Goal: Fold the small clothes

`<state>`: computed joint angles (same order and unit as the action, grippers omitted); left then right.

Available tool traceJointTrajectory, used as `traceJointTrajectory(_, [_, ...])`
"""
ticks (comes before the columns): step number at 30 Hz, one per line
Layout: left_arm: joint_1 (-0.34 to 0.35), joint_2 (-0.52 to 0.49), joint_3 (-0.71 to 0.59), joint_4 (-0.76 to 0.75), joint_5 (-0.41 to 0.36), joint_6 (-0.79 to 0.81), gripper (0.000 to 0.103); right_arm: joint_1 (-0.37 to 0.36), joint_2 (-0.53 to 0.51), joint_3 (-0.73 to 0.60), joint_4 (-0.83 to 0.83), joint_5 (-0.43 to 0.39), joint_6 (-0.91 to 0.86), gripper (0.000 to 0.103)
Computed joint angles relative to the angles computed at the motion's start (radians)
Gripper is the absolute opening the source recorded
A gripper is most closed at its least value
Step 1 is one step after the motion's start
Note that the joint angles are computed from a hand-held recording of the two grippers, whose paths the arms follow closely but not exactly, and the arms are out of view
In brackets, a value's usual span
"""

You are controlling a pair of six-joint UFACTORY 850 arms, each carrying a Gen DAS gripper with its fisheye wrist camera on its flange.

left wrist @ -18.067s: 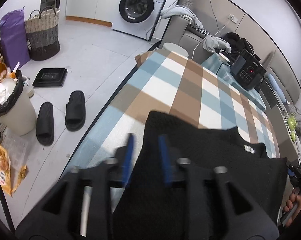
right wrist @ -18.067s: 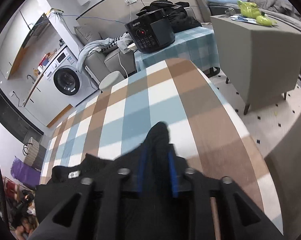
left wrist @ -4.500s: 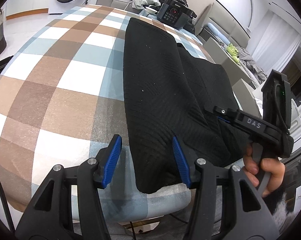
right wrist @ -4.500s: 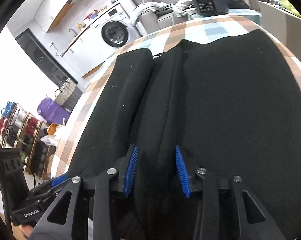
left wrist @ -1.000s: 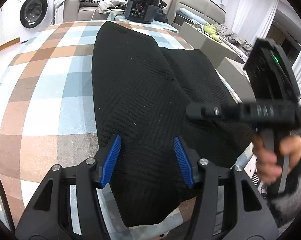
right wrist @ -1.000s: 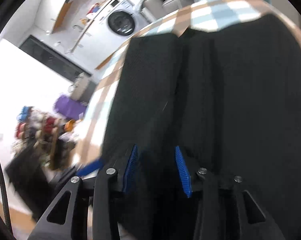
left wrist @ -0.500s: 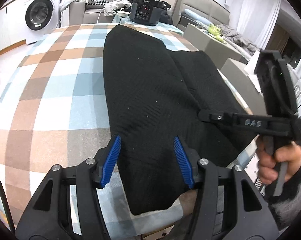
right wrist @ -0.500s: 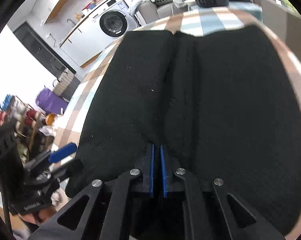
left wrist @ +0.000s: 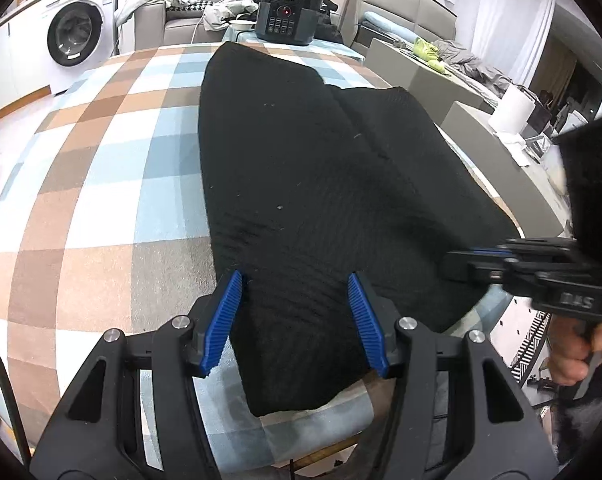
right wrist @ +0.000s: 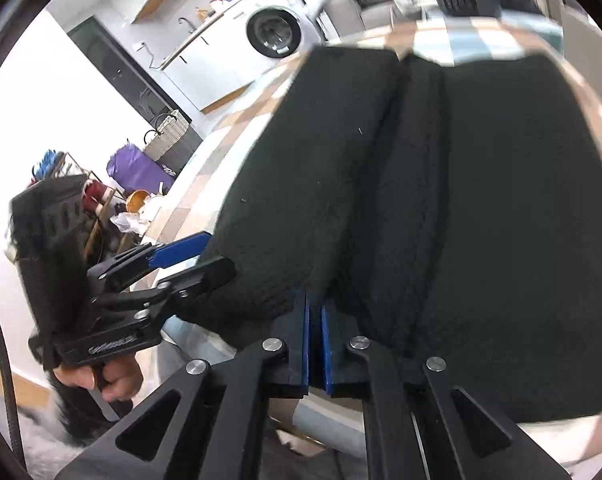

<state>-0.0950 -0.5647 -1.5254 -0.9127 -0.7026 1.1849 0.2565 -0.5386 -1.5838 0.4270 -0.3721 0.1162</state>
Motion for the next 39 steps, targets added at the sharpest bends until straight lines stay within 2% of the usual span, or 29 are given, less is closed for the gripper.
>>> traceJointTrajectory(4, [0.009,-0.006,-0.009,0.011,-0.023,-0.035,0.052,0.003,-0.015,-0.005,-0.146,-0.057,0.173,0.004])
traceJointTrajectory(8, [0.013,0.023,0.011,-0.043,-0.008,0.022,0.052,-0.011,-0.006,0.003,-0.056,-0.042,0.104,0.008])
traceJointTrajectory(9, [0.017,0.029,0.016,-0.078,-0.015,0.052,0.052,-0.016,0.002,0.011,-0.04,-0.026,0.092,0.014])
traceJointTrajectory(12, [0.011,0.024,0.005,-0.113,-0.043,0.093,0.053,-0.037,0.031,0.056,-0.014,0.044,0.095,0.044])
traceJointTrajectory(13, [0.003,0.014,-0.003,-0.096,-0.046,0.083,0.053,-0.044,0.029,0.057,0.014,0.06,0.074,0.045])
traceJointTrajectory(15, [-0.013,-0.008,-0.018,-0.063,-0.051,0.063,0.053,-0.069,0.005,0.037,0.068,0.064,0.051,0.045])
traceJointTrajectory(19, [-0.043,0.0,0.01,-0.036,0.017,0.1,0.056,-0.111,-0.076,-0.057,0.207,0.013,-0.051,0.045])
traceJointTrajectory(23, [-0.037,-0.006,-0.005,-0.024,-0.015,0.064,0.056,-0.13,-0.148,-0.151,0.277,-0.015,-0.132,0.045])
traceJointTrajectory(27, [-0.017,-0.027,-0.048,-0.037,-0.081,0.013,0.056,-0.144,-0.246,-0.302,0.236,-0.073,-0.114,0.045])
traceJointTrajectory(32, [0.006,-0.044,-0.083,-0.061,-0.09,-0.016,0.056,-0.149,-0.38,-0.523,0.096,-0.159,-0.026,0.045])
traceJointTrajectory(35, [0.016,-0.064,-0.11,-0.055,-0.09,-0.048,0.056,-0.139,-0.441,-0.62,-0.014,-0.179,0.035,0.043])
traceJointTrajectory(37, [0.022,-0.076,-0.124,-0.048,-0.084,-0.071,0.056,-0.13,-0.473,-0.674,-0.095,-0.191,0.063,0.018])
traceJointTrajectory(39, [0.028,-0.088,-0.141,-0.039,-0.084,-0.101,0.056,-0.122,-0.482,-0.694,-0.15,-0.193,0.085,0.011])
